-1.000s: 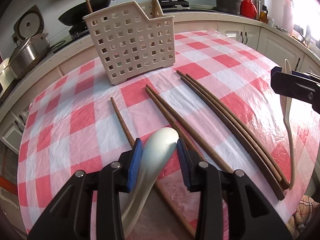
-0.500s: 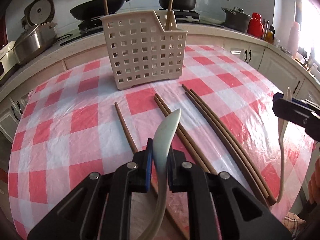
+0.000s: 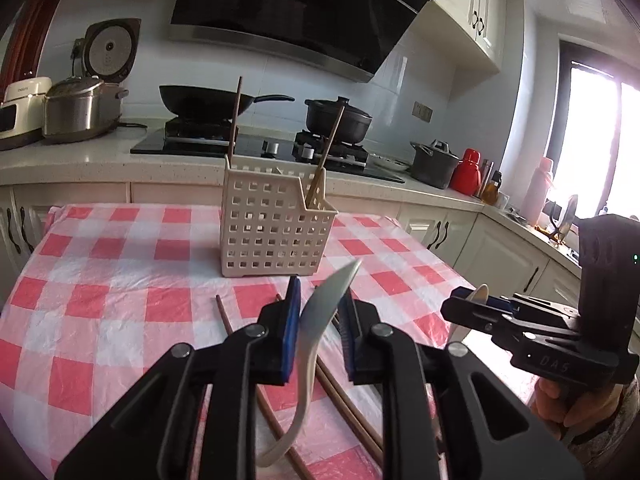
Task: Organize utensils
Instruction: 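Carry the held spoons toward the white basket with both tools, then bring both held white spoons up over the white basket with both tools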
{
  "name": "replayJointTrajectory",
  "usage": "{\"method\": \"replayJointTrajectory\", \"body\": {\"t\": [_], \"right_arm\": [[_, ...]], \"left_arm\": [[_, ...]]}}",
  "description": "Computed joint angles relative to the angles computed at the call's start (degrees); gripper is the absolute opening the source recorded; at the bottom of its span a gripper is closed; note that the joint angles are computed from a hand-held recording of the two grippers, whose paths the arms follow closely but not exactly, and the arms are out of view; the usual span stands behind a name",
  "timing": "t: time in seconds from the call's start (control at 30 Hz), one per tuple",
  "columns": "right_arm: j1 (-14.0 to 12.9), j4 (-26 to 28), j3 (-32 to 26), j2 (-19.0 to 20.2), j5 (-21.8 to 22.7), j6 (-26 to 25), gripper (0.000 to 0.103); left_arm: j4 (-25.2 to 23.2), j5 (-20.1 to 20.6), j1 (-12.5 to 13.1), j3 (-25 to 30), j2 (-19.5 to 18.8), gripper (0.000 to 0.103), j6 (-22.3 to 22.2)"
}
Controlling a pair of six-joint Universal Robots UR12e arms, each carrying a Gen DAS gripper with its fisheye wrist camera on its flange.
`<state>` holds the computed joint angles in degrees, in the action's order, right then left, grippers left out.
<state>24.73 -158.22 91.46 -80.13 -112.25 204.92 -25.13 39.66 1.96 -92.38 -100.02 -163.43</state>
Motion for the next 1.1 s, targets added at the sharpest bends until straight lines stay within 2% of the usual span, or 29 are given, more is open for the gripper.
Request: {"method": "replayJointTrajectory", "body": {"t": [0.07,0.1,0.2,0.33,0.4,0.47,0.5,0.53,0.6,0.73,0.83,1.0,1.1], "right_arm": [[0.23,0.05,-0.34,0.13,-0.23,-0.39,0.027],[0.33,0.13,-0.49,0.22,-0.34,-0.63,0.027],[0.46,0.56,-0.77,0.35,-0.43,-0.80,0.027],[0.44,1.03,-0.87,0.29,-0.71,-0.43,0.027],[0.36,1.18,-0.90,0.32,-0.69,-0.26,0.027],[0.28,1.26,-0.87,0.37,-0.56,-0.17,0.027],[0.20,1.33,-0.81,0.38,-0.41,-0.10,0.027],[0.12,1.40,-0.76,0.39,-0.23,0.04,0.027],[-0.06,1.51,-0.57,0.36,0.13,0.27,0.027],[-0.60,1.47,0.06,0.11,0.67,1.13,0.027],[-1.20,1.21,0.60,-0.19,1.06,2.03,0.026],[-2.14,0.84,1.46,-0.65,1.68,3.39,0.026],[-2.68,0.97,1.93,-0.86,2.22,4.03,0.026]], "left_arm": [[0.54,0.93,-0.13,-0.26,0.38,0.015,0.99],[0.42,1.69,-0.20,-0.41,0.54,0.001,1.64],[-1.82,4.60,-0.66,-0.35,0.85,0.000,4.08],[-3.76,6.19,-0.60,-0.12,0.45,0.000,4.32],[-6.56,8.37,-1.11,0.83,-0.04,0.000,5.88],[-7.41,10.05,-1.63,1.73,-0.89,0.009,4.79],[-9.22,10.18,-1.88,2.58,-1.48,0.025,5.15],[-10.45,10.94,-2.37,3.41,-2.09,0.032,5.40],[-12.20,13.47,-3.60,4.82,-3.21,0.032,6.98],[-18.89,18.17,-6.42,8.47,-5.83,0.043,12.23],[-23.07,20.23,-8.13,11.15,-7.51,0.049,15.09],[-27.46,25.71,-10.75,15.79,-10.52,0.049,17.45],[-30.28,29.25,-11.91,18.32,-12.10,0.033,18.88]]}}
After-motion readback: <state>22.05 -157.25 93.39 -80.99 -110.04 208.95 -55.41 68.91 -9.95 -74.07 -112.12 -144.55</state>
